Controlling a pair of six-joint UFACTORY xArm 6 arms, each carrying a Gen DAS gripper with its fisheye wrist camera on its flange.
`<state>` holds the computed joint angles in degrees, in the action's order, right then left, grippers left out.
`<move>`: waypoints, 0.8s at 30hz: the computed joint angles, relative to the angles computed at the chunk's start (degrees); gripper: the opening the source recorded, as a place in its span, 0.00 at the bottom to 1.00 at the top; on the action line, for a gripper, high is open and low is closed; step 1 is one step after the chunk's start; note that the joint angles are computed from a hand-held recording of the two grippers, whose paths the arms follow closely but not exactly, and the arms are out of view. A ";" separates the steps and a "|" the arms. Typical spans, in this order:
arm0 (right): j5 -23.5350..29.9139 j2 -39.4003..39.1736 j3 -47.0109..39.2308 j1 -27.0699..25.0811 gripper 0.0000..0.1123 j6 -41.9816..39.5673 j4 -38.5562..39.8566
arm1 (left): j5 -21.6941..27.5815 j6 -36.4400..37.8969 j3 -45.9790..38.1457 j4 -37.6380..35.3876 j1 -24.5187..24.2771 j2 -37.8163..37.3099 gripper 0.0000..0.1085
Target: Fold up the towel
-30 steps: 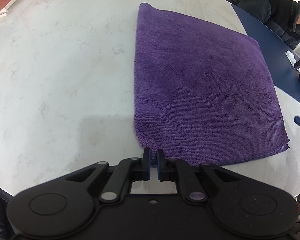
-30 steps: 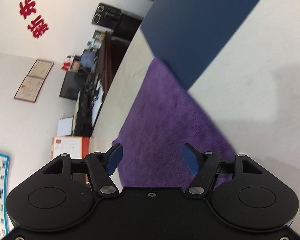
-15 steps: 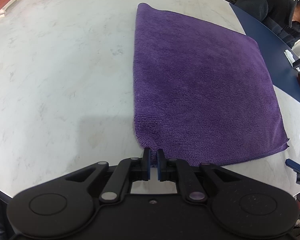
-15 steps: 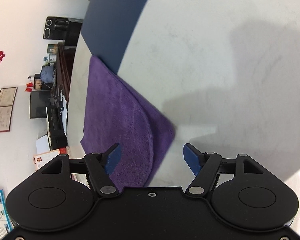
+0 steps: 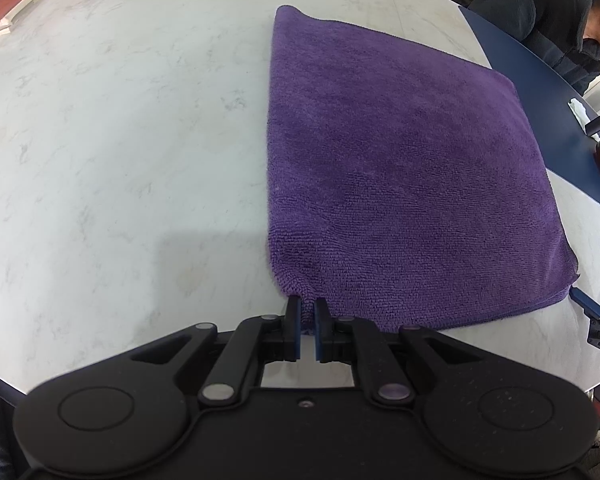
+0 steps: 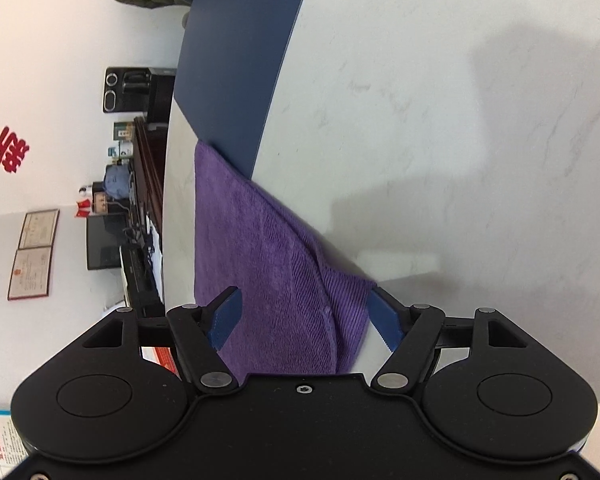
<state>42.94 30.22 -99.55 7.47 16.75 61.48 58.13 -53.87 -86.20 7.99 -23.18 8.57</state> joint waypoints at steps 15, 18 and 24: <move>6.75 10.98 -18.71 -1.42 0.64 -5.14 -6.52 | -0.38 1.22 0.15 -0.57 0.35 0.00 0.05; 11.64 16.10 -27.42 -2.48 0.64 -4.42 -9.05 | -0.43 1.21 0.26 -0.51 0.31 -0.08 0.05; 24.41 25.44 -44.04 -4.17 0.65 -3.00 -10.72 | -0.31 0.60 0.52 -0.14 0.11 -0.33 0.05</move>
